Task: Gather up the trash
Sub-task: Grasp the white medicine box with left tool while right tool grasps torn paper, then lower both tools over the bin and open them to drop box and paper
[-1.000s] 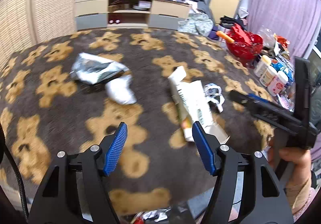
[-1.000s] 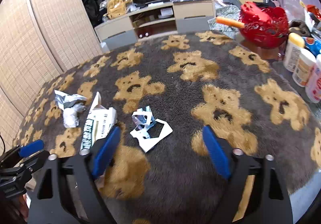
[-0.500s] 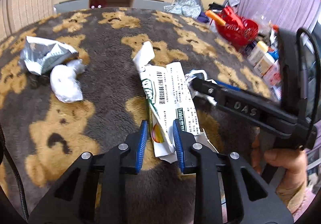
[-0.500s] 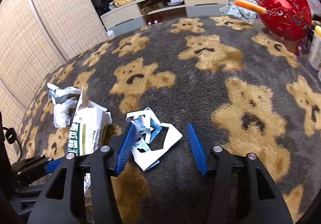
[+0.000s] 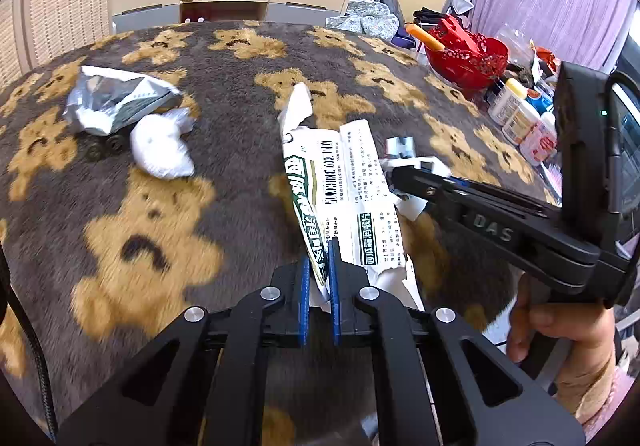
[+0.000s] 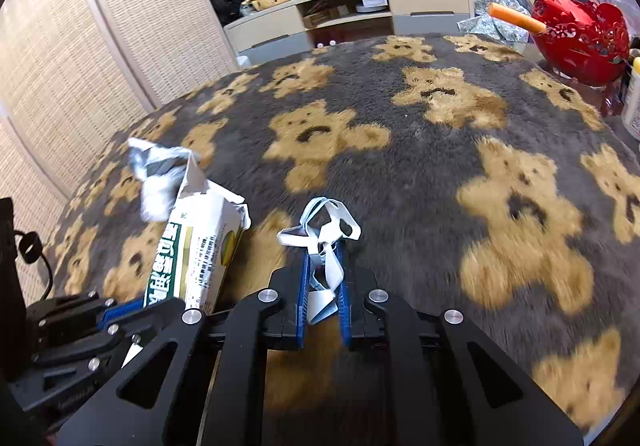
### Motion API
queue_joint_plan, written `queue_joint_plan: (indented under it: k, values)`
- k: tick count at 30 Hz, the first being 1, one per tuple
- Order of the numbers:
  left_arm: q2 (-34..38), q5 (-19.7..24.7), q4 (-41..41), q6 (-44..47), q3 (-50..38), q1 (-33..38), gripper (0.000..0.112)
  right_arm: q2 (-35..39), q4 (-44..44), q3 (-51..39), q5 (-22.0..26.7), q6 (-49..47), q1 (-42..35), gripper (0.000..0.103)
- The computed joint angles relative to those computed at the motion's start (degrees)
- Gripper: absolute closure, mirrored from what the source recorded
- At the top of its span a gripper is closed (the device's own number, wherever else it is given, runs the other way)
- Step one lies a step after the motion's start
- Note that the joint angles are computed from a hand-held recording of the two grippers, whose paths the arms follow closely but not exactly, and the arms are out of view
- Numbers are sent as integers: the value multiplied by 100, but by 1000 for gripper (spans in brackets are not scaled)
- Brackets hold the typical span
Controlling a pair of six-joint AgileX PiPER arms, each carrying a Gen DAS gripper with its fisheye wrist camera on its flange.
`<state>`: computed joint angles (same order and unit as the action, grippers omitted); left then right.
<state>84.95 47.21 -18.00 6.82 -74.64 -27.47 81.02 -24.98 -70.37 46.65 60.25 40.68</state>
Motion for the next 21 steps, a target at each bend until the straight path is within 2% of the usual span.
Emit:
queue_joint_plan:
  k: [11,21]
  values:
    - [-1801,363,346,-507,1574,14,107,-680,-576,493,776,1506,1785,92]
    - [-3396,1029,658,-1108,2485,-115,107,-620,-981,588,1281,2975,3443,92]
